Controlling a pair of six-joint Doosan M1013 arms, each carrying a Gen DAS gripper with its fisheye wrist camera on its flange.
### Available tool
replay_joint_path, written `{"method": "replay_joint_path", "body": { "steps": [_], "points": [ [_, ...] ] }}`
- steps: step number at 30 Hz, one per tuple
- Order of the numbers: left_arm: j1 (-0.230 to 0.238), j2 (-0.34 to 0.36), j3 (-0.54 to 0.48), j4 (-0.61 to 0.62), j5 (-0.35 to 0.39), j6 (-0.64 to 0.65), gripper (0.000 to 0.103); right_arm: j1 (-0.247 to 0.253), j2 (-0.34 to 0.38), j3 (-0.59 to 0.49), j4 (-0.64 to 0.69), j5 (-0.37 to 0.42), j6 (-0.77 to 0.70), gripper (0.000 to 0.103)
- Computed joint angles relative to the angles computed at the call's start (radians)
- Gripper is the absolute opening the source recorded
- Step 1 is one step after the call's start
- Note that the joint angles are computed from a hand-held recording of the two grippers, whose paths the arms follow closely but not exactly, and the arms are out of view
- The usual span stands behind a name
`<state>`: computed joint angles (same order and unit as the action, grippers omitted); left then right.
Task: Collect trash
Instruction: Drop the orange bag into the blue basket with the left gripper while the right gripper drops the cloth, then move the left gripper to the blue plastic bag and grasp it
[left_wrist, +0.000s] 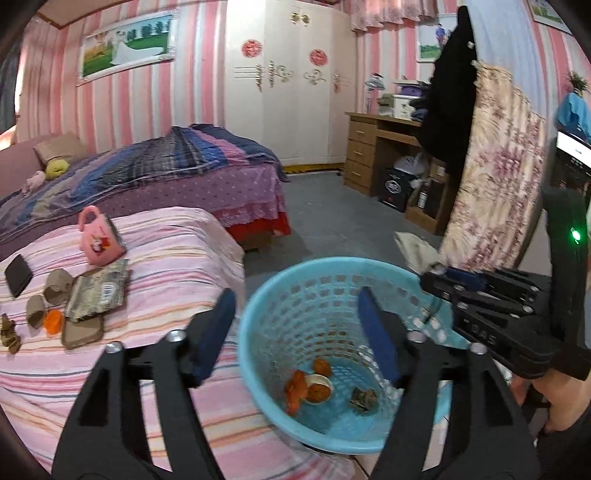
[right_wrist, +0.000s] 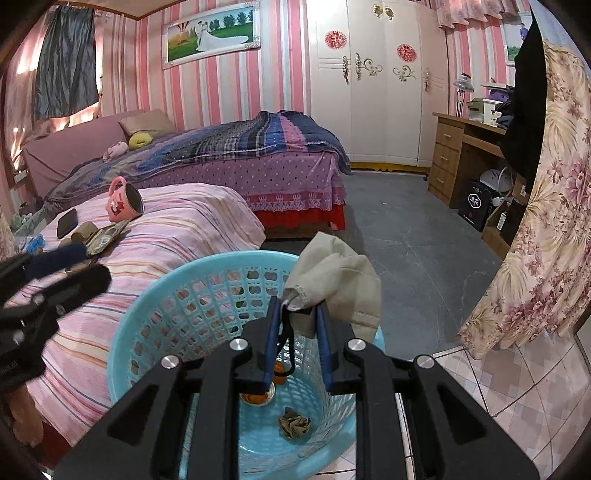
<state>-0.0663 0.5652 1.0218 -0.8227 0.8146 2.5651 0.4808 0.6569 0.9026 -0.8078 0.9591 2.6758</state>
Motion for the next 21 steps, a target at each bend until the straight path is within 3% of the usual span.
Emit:
{"method": "replay_joint_path", "body": {
  "steps": [9,10,15,20,21],
  "points": [
    [0.019,0.045,-0.077,0.111,-0.063,-0.126,0.091,0.005,0.023,-0.038,-0.011,0.033,-0.013,0.025],
    [0.021,0.048,-0.083,0.116,-0.066,-0.131,0.091,0.006,0.026,-0.043,-0.017,0.038,-0.01,0.028],
    [0.036,0.056,-0.093,0.141,-0.104,-0.149,0.095,0.02,0.055,-0.09,-0.079,0.088,0.015,0.066],
    [0.058,0.073,-0.126,0.165,-0.106,-0.195,0.097,0.03,0.094,-0.158,-0.127,0.157,0.035,0.089],
    [0.063,0.077,-0.134,0.169,-0.104,-0.203,0.097,0.03,0.101,-0.171,-0.127,0.168,0.031,0.089]
  ]
}}
